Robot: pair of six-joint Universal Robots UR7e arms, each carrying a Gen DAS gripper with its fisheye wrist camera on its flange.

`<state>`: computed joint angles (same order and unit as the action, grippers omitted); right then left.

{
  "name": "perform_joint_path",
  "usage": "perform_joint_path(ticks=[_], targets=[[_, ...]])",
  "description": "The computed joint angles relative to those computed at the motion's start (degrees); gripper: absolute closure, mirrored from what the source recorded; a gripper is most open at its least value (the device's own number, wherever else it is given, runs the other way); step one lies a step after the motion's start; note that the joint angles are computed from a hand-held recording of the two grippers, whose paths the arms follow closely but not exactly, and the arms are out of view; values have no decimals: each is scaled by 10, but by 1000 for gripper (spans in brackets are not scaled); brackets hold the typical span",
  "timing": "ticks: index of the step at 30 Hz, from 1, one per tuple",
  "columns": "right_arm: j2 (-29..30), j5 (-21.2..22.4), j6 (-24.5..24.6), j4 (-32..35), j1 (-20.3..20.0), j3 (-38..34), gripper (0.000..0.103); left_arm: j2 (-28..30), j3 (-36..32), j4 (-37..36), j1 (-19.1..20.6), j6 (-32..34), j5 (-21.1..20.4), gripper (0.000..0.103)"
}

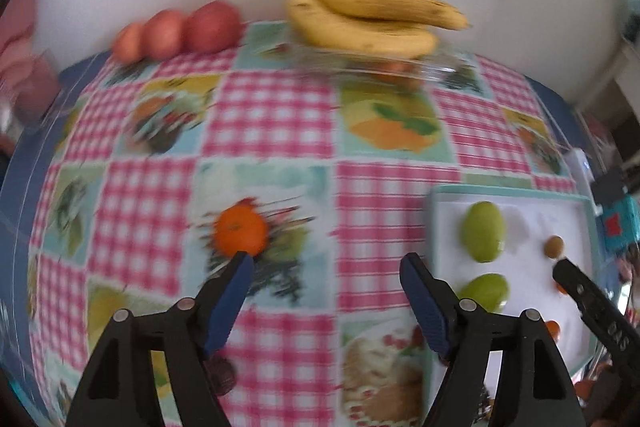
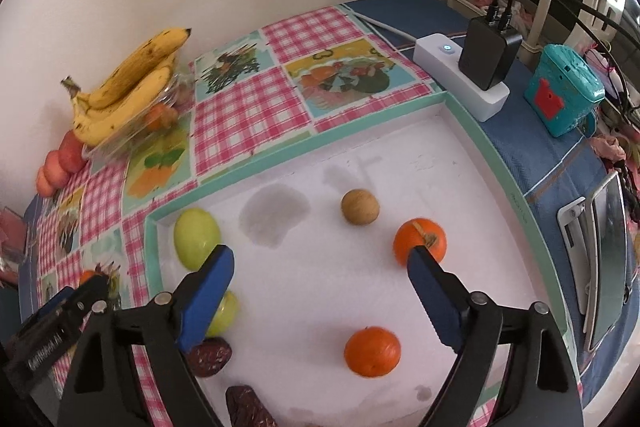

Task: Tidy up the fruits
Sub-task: 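Open the right tool to drop the brown fruit while the left drops the green fruit, then move both tools back to the fruit pile, left tool reaching a dark date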

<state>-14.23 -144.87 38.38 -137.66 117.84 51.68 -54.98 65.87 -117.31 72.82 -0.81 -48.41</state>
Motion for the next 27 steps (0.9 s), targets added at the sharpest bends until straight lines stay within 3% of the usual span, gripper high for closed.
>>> perform_joint_path(ticks=[11,14,24,27], targets=[[23,-14,-30,-2,27,-14,14,-61,49,-37,1,7,34,10],[35,-24,-36,12,38,-30,14,-78,62,-47,0,12,40,2],[78,5,-53,27,61,-93,14,-117,65,-65,20,-25,51,1],[97,35,-69,24,62,-123,14,-121,57,-70,26,-36,55,1]])
